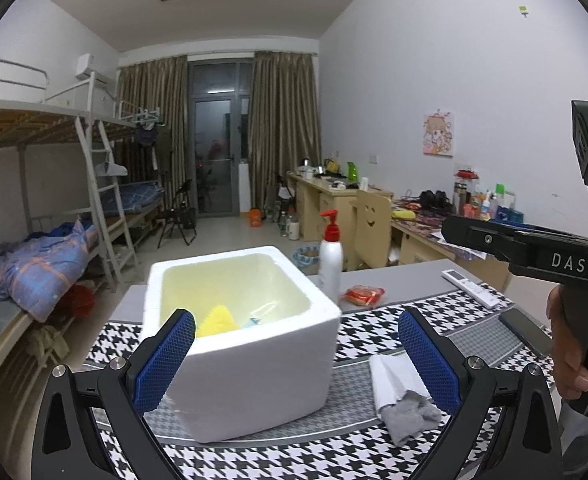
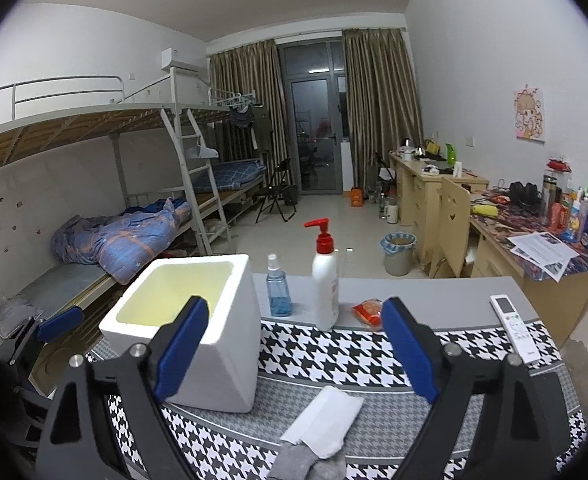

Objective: Organize soft objects
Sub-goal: 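Withdraw both tools from the box toward the white tissue and gray cloth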

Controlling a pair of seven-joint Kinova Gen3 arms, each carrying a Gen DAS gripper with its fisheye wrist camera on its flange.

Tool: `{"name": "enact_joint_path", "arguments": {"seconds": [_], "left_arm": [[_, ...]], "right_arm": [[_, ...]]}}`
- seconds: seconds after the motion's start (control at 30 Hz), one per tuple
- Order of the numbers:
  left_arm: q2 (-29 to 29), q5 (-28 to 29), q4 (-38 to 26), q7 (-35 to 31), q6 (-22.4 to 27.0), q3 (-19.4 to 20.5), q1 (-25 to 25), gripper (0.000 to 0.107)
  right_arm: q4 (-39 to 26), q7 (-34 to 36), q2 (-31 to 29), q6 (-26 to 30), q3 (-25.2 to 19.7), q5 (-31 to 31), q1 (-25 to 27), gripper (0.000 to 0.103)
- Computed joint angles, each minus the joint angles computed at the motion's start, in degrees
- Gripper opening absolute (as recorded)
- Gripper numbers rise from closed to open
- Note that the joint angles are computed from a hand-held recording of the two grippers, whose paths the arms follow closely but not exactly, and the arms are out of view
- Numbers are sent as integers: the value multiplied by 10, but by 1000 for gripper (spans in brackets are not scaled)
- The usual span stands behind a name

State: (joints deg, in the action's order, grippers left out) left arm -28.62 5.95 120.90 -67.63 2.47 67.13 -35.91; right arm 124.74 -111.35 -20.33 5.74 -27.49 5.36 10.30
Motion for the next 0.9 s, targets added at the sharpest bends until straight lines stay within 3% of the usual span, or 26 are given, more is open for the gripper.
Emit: {"name": "enact_joint_path", "arguments": {"seconds": [0.37,0.9], "left_arm": [[11,3,-1,-4,-16,36,-12,102],[36,1,7,-7,-35,71,-22,102]], "right_arm": [[18,-11,-30,8,-36,1,58,91],[34,-17,-28,9,-38,6,66,91]]}}
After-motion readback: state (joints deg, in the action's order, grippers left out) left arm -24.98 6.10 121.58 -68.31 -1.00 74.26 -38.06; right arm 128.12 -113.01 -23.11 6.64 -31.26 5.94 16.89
